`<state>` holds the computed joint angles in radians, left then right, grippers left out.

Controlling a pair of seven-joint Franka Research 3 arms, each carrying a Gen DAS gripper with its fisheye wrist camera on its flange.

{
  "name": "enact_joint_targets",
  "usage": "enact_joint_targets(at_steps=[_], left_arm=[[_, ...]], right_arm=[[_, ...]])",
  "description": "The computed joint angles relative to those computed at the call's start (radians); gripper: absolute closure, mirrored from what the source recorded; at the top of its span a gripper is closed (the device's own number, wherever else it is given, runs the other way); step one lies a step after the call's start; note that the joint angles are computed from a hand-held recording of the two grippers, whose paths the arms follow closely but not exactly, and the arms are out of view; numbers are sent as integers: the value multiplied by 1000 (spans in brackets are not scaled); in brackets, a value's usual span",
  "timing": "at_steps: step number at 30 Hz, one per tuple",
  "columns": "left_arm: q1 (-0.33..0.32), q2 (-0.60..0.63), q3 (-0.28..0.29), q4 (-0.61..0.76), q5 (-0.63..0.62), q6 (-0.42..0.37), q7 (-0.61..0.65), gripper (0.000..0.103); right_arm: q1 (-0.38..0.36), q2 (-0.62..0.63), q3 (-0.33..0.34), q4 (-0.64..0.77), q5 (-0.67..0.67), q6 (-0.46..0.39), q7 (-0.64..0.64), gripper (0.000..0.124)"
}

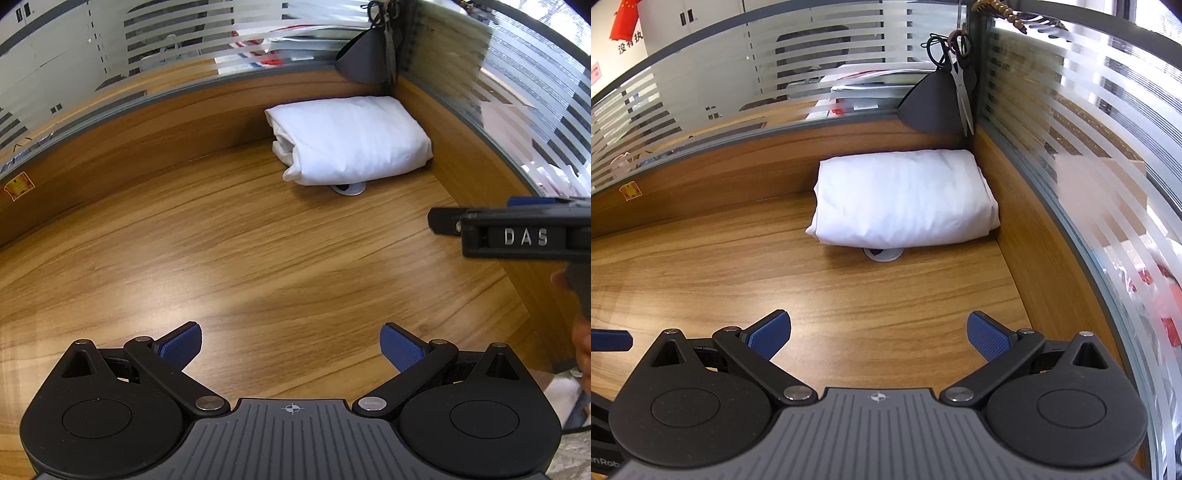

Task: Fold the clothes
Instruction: 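Reach the right tool to the folded white shirt and close on it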

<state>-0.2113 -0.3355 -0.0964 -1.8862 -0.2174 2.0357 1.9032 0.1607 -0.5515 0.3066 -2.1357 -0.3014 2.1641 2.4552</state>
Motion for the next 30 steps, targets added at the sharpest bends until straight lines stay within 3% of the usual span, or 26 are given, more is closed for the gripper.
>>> enact_joint_targets(at_steps=[7,12,18,23,30], left_arm=[[10,31,-7,8,10,2,-30,0],[21,60,-12,20,22,9,-57,0],[36,104,-12,42,12,12,-89,0],[53,134,-11,59,-5,3,-117,0],[75,164,-8,94,-50,-9,-141,0]], right_arm=[[-35,88,-53,27,-36,98,-61,22],[-48,215,-104,103,-49,169,-126,22],[-14,409,-169,247,-19,223,-241,22],[46,579,-210,405,-40,221,-332,22],[168,809,-283,679,-177,119,-428,29]])
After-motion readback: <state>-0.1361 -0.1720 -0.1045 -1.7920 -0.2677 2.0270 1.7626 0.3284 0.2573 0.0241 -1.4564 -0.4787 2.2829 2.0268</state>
